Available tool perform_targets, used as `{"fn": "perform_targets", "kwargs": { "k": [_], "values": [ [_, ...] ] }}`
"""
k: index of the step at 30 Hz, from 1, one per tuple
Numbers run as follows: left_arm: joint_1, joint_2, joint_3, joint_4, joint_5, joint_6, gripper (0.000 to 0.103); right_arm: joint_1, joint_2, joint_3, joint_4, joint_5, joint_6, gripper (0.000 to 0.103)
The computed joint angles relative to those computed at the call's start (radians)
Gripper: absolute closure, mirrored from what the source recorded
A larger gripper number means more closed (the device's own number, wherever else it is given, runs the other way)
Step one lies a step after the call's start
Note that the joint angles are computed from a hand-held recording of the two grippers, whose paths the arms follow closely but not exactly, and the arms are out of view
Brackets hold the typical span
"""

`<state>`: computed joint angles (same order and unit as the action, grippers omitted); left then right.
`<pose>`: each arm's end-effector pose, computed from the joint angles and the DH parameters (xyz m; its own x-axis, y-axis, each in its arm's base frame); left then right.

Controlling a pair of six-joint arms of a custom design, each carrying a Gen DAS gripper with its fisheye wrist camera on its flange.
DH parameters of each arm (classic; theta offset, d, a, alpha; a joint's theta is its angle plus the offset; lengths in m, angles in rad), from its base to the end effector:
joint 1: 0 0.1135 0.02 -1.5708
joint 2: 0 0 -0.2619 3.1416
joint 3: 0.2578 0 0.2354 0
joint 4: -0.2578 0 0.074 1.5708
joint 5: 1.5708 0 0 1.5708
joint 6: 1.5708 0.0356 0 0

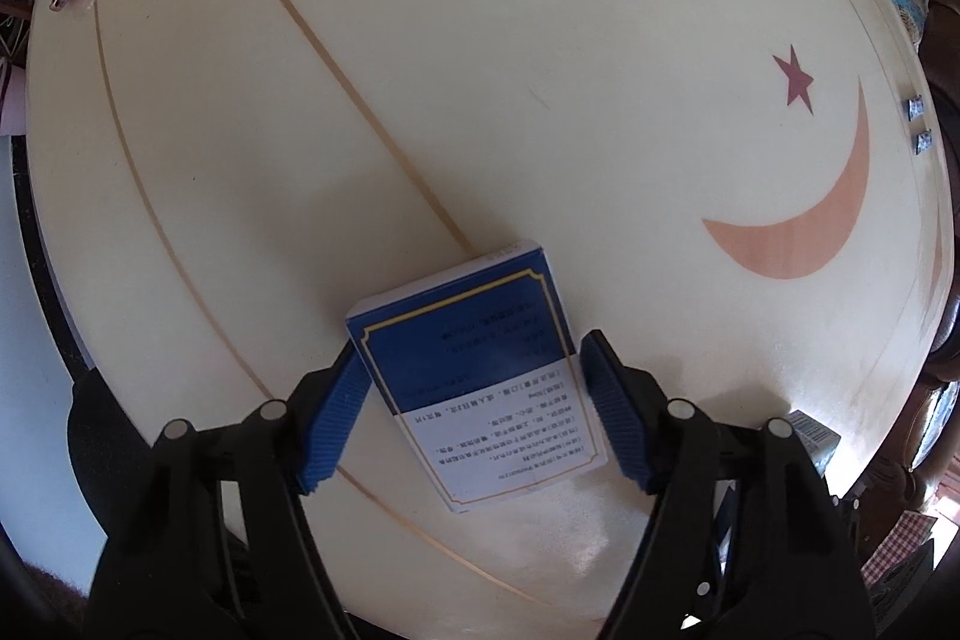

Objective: Collect trash
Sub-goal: 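Move the left tool to the cigarette pack while the right gripper grasps the milk carton, then lift the cigarette pack with the left tool while the right tool lifts the milk carton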

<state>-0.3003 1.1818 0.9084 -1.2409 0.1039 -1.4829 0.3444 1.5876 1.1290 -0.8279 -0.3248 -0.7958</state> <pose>0.1539 -0.0515 0.2429 -0.3824 -0.9188 0.0982 -0.9237 0.3775 -0.0653 0.2647 0.1070 0.2250 -0.3434 -0.8425 -0.4151 -0.9283 0.3715 0.0139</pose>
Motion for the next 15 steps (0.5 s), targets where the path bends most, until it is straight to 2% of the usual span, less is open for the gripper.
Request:
{"fn": "perform_targets", "kwargs": {
  "k": [10,15],
  "values": [
    [-0.098,0.029,0.067,-0.050,-0.098,0.116,0.034,-0.033,-0.071,0.004,-0.033,-0.049,0.047,0.022],
    [-0.161,0.022,0.136,-0.109,-0.170,0.168,0.034,-0.038,-0.106,0.018,-0.050,-0.027,0.066,0.022]
  ]
}}
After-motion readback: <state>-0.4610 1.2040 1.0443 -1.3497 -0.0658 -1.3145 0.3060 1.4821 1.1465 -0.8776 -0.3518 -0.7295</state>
